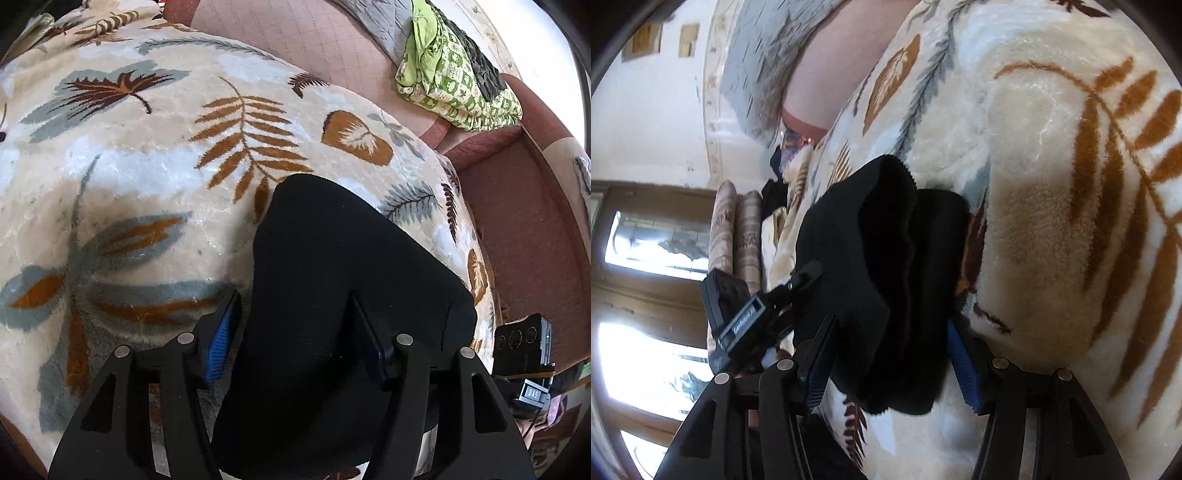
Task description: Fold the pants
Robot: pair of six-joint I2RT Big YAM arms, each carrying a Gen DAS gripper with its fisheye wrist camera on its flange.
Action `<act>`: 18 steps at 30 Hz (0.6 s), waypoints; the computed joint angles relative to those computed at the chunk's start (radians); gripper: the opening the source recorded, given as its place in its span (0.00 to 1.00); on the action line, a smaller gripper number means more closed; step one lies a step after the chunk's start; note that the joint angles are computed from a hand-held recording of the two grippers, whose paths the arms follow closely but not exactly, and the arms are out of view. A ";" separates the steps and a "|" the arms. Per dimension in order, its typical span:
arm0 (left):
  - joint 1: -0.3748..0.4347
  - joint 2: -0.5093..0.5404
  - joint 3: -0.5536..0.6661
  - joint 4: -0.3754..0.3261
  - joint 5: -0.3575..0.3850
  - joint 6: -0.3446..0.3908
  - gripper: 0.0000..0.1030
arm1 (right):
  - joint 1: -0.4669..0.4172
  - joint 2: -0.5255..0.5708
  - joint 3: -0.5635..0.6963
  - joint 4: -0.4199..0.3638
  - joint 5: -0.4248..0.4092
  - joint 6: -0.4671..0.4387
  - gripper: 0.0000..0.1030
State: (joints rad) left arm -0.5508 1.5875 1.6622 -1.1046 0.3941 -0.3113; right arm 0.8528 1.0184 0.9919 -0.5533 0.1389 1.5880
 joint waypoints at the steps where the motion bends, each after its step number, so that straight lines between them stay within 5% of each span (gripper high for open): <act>1: 0.000 -0.001 -0.001 0.002 -0.001 -0.001 0.59 | 0.002 -0.001 0.000 0.002 0.006 -0.003 0.54; 6: -0.013 -0.016 -0.003 0.018 -0.023 0.045 0.39 | 0.017 0.011 0.040 -0.038 0.066 -0.087 0.33; 11: -0.039 -0.024 -0.015 0.071 0.018 0.052 0.36 | 0.013 -0.001 0.123 -0.193 0.228 -0.196 0.32; 14: -0.058 -0.007 -0.006 0.055 -0.019 0.068 0.37 | -0.043 -0.004 0.110 -0.231 0.157 -0.201 0.32; 16: -0.056 0.001 -0.002 0.056 -0.023 0.055 0.47 | -0.064 0.008 0.090 -0.245 0.097 -0.150 0.39; 18: -0.049 0.001 -0.002 0.056 -0.020 0.034 0.53 | -0.062 -0.020 0.040 -0.186 0.089 -0.070 0.42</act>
State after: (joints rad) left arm -0.6000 1.5889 1.6602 -1.0489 0.3738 -0.2775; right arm 0.7911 0.9987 1.0318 -0.7398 0.2278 1.5180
